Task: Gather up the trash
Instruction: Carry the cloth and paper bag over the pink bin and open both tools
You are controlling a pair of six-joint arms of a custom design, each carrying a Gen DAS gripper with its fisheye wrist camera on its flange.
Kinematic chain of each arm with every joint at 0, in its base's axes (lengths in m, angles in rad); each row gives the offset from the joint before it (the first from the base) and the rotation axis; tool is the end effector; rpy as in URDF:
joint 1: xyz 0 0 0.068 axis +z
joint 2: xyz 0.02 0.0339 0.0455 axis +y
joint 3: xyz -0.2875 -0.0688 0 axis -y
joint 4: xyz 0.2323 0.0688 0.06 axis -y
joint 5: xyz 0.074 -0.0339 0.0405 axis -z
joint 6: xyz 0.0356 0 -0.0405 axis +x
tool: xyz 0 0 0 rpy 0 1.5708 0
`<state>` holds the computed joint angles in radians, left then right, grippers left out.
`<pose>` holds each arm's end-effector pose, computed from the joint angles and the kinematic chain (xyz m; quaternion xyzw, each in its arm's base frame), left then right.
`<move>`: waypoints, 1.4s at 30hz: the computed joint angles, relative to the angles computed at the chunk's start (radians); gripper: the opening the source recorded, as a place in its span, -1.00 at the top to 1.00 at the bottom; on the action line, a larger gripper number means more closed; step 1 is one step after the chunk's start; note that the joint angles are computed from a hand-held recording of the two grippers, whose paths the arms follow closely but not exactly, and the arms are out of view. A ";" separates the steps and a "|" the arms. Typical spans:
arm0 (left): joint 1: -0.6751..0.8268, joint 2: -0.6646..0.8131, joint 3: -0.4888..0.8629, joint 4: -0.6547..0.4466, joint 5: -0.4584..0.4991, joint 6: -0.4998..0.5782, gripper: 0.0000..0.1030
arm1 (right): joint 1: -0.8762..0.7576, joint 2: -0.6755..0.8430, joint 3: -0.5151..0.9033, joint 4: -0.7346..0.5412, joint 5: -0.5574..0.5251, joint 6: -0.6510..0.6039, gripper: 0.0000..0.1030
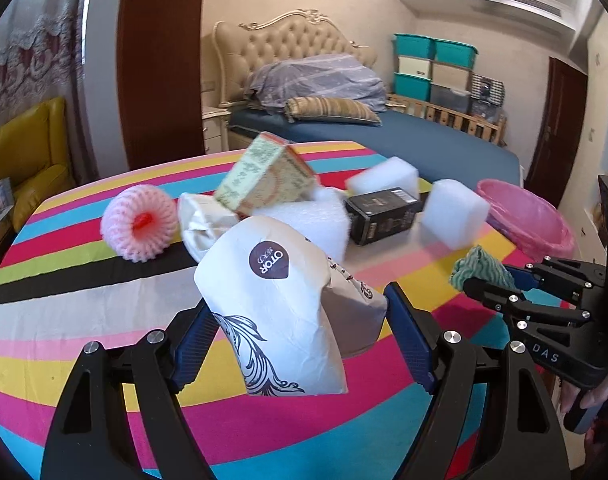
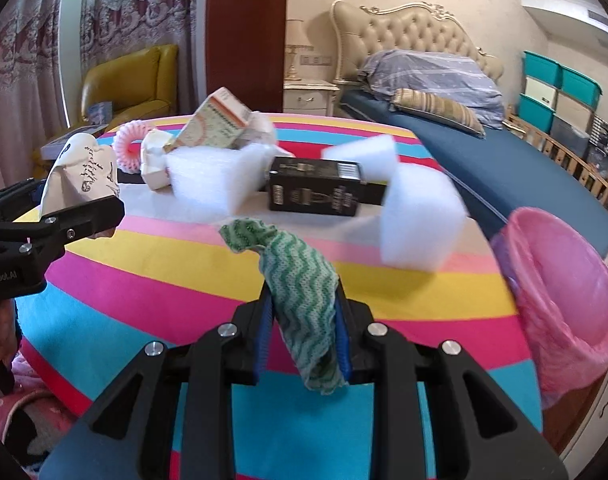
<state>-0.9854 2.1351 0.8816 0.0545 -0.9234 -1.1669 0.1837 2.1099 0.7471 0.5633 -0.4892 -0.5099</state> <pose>0.2104 -0.2660 0.0655 -0.1617 0.8688 0.0622 0.4639 0.3389 0.0800 0.0697 -0.3912 0.8145 0.1621 0.3966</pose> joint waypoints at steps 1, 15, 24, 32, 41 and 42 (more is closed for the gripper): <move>0.000 0.002 0.010 0.002 0.001 0.020 -0.47 | -0.013 -0.002 -0.001 -0.001 -0.006 -0.003 0.49; 0.016 0.067 0.172 0.066 0.088 0.261 -0.47 | -0.184 -0.003 0.021 0.006 -0.053 -0.002 0.49; 0.034 0.132 0.311 0.082 0.168 0.380 -0.47 | -0.273 0.003 0.065 -0.009 -0.074 0.011 0.49; 0.060 0.195 0.488 0.048 0.214 0.490 -0.47 | -0.358 0.019 0.144 -0.041 -0.086 0.039 0.49; 0.103 0.347 0.831 -0.094 0.296 0.594 -0.47 | -0.438 0.068 0.283 -0.078 -0.104 0.078 0.49; 0.107 0.368 0.873 -0.112 0.303 0.603 -0.47 | -0.448 0.079 0.303 -0.079 -0.111 0.086 0.49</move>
<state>-0.8783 2.5028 1.7542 -0.0578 -0.6207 -0.5641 -0.2648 2.1886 1.0499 0.4843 -0.6004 -0.4242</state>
